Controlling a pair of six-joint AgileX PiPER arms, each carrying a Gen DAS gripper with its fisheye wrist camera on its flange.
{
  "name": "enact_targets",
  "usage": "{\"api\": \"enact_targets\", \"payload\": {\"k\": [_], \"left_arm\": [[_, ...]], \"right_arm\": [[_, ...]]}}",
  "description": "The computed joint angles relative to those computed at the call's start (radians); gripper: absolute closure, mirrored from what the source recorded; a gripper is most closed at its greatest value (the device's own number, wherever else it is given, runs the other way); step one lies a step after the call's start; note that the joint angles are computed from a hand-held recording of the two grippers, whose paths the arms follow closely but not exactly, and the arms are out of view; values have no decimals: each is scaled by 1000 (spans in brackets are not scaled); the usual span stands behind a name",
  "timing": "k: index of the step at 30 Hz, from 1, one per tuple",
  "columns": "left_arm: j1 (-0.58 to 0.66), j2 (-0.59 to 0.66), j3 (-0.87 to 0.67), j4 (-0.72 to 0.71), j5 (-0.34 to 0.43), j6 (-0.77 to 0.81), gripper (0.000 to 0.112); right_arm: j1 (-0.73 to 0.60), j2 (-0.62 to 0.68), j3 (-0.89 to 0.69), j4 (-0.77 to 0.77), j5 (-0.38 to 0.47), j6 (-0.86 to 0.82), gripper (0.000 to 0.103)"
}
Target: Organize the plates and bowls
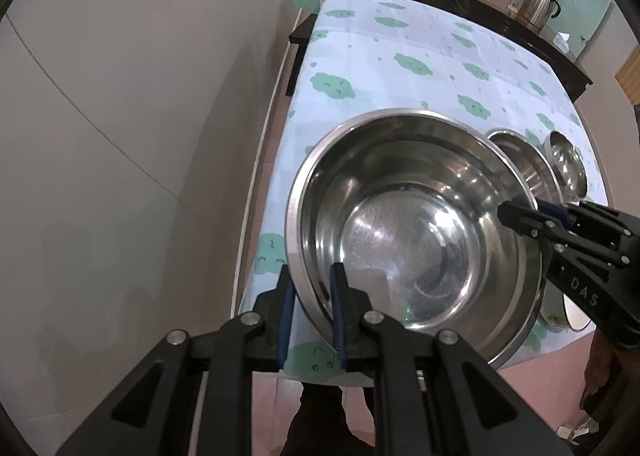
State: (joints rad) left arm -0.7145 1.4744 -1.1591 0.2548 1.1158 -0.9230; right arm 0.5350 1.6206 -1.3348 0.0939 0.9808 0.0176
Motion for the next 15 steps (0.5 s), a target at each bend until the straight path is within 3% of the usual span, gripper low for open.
{"api": "enact_targets", "payload": {"k": [15], "left_arm": [[-15,-20,27,-5,2,-2,97]], "right_arm": [[18,-41,59,-2,-14,17,86]]}}
